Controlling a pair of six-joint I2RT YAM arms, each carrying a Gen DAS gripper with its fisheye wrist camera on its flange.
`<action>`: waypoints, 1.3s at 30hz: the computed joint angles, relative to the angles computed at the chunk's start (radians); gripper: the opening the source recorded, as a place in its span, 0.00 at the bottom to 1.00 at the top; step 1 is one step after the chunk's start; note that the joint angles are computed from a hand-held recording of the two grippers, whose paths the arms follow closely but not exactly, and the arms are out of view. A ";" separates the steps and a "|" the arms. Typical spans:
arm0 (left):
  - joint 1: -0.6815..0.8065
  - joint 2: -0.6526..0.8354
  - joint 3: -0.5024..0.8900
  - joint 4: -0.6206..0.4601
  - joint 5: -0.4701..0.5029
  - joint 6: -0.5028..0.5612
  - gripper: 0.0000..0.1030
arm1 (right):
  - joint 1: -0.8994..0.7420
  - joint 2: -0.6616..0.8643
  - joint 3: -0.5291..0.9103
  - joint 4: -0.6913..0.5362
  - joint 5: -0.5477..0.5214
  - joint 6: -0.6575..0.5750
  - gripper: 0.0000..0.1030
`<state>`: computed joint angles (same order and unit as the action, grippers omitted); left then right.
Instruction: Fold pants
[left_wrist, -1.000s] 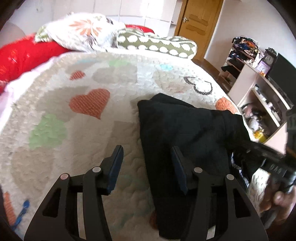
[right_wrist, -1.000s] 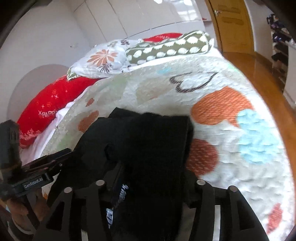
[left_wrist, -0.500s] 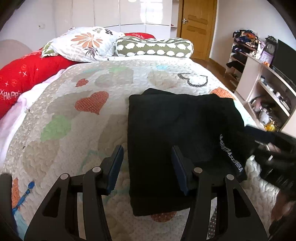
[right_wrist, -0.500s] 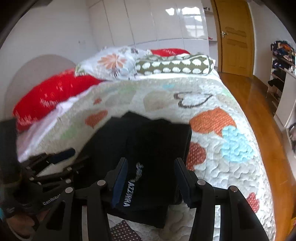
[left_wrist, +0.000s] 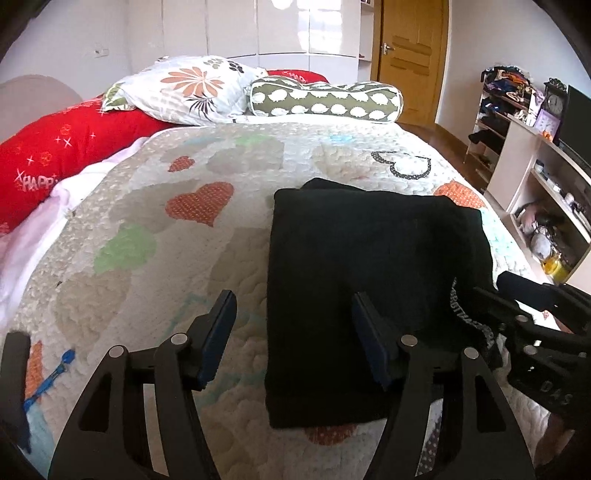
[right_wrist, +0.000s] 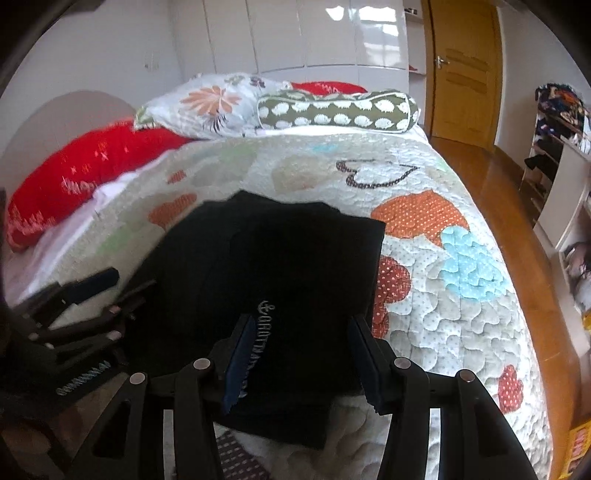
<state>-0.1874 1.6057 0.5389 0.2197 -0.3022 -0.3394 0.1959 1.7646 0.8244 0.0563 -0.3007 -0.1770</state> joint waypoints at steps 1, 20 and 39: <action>-0.008 -0.020 -0.008 -0.010 -0.008 -0.006 0.63 | -0.003 -0.023 -0.010 -0.012 -0.005 0.005 0.49; -0.184 -0.348 -0.147 -0.245 -0.179 -0.177 0.63 | 0.007 -0.294 -0.201 -0.089 0.050 0.033 0.49; -0.276 -0.483 -0.176 -0.374 -0.242 -0.268 0.63 | 0.022 -0.426 -0.266 -0.141 0.079 0.029 0.49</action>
